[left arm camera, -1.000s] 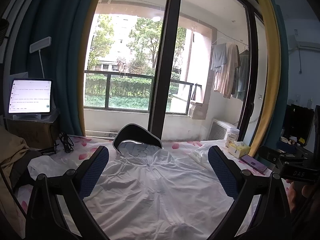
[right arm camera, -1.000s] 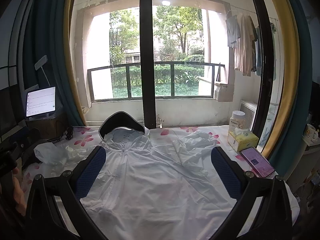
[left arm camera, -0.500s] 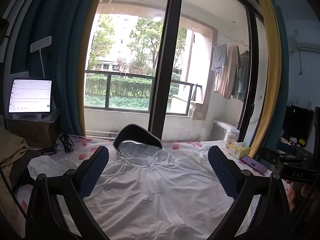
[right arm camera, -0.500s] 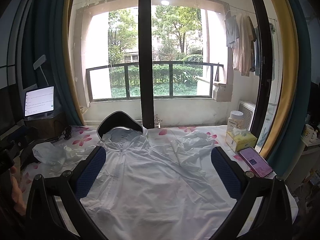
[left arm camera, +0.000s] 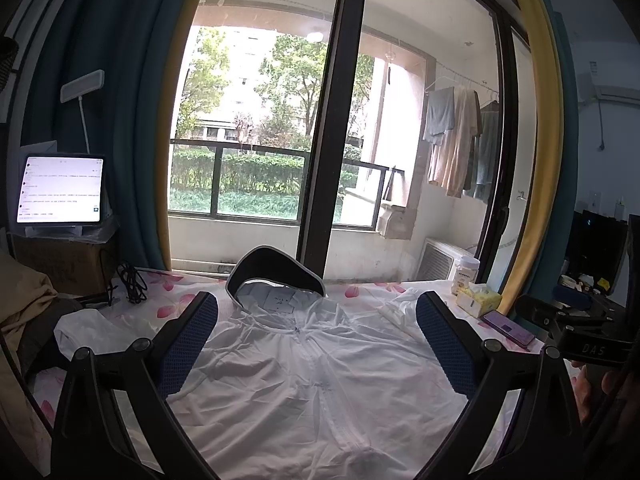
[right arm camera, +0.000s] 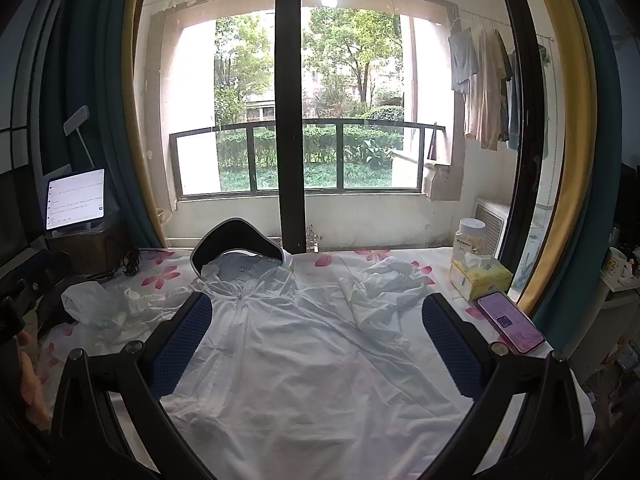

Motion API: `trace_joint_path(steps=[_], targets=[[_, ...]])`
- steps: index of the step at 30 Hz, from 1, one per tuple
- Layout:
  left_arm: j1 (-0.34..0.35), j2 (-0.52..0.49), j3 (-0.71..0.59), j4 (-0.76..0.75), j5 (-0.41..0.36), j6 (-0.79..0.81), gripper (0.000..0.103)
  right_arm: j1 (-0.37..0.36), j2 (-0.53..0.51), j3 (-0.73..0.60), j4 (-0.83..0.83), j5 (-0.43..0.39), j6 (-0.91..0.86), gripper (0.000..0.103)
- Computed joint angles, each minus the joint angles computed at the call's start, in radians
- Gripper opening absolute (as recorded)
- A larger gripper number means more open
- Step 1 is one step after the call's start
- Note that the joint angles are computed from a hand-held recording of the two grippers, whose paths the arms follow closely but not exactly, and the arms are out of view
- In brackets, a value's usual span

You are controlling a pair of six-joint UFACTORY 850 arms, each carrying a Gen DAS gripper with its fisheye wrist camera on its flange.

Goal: Fold large clothes

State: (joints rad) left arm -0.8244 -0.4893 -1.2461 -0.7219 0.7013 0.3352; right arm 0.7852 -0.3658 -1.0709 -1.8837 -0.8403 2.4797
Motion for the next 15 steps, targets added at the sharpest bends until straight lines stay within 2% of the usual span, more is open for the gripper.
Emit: trace_joint_path(steps=[10, 15], targets=[[0.004, -0.016, -0.026, -0.029, -0.021, 0.036, 0.101, -0.008, -0.009, -0.01, 0.019, 0.009, -0.015, 0.103], [0.014, -0.039, -0.068, -0.061, -0.065, 0.077, 0.101, -0.022, -0.016, -0.015, 0.023, 0.023, -0.02, 0.103]])
